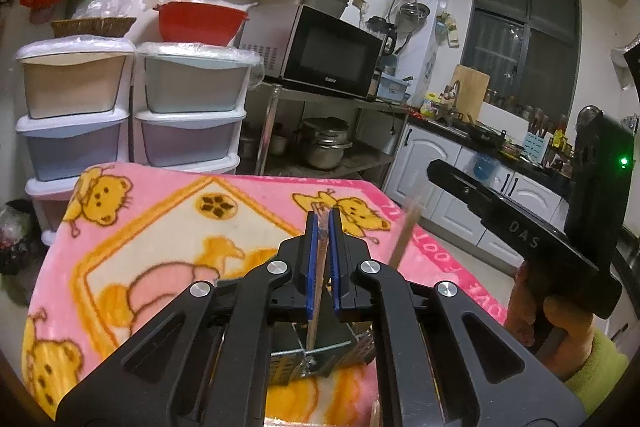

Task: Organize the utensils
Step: 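Lower the chopstick into the caddy and open the left tool, then withdraw the left tool from the caddy back toward the chopstick pile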

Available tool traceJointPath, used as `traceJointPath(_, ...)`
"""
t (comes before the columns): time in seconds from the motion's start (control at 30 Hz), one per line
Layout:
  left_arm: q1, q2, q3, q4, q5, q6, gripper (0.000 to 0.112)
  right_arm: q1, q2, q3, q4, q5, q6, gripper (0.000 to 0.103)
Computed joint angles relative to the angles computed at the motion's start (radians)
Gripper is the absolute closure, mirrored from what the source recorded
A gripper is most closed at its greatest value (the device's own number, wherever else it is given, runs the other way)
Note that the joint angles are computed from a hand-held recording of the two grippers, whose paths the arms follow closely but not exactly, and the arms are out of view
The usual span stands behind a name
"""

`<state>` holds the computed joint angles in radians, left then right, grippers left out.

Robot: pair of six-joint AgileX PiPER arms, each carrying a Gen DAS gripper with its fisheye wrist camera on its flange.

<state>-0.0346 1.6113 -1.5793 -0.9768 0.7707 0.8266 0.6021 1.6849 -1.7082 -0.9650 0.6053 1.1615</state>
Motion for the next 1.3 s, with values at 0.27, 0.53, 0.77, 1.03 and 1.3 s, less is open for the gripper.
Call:
traceJointPath(0.27,0.016,-0.008,0.027,0.006,-0.002,-0.006,0.105,0.005,-0.052,0.096,-0.053,0.005,0.078,0.079)
traceJointPath(0.53,0.041,-0.035,0.074,-0.016,-0.012,0.017,0.077,0.008,-0.109,0.189,-0.031,0.014,0.103,0.072)
traceJointPath(0.77,0.059,-0.055,0.105,-0.024,-0.008,0.027,0.057,0.014,-0.150,0.252,-0.013,0.018,0.116,0.067)
traceJointPath(1.03,0.098,-0.097,0.168,-0.053,0.015,0.053,0.033,0.033,-0.200,0.336,0.000,0.023,0.136,0.061)
traceJointPath(1.3,0.129,-0.134,0.235,-0.067,0.031,0.082,0.023,0.061,-0.229,0.398,0.019,0.032,0.146,0.061)
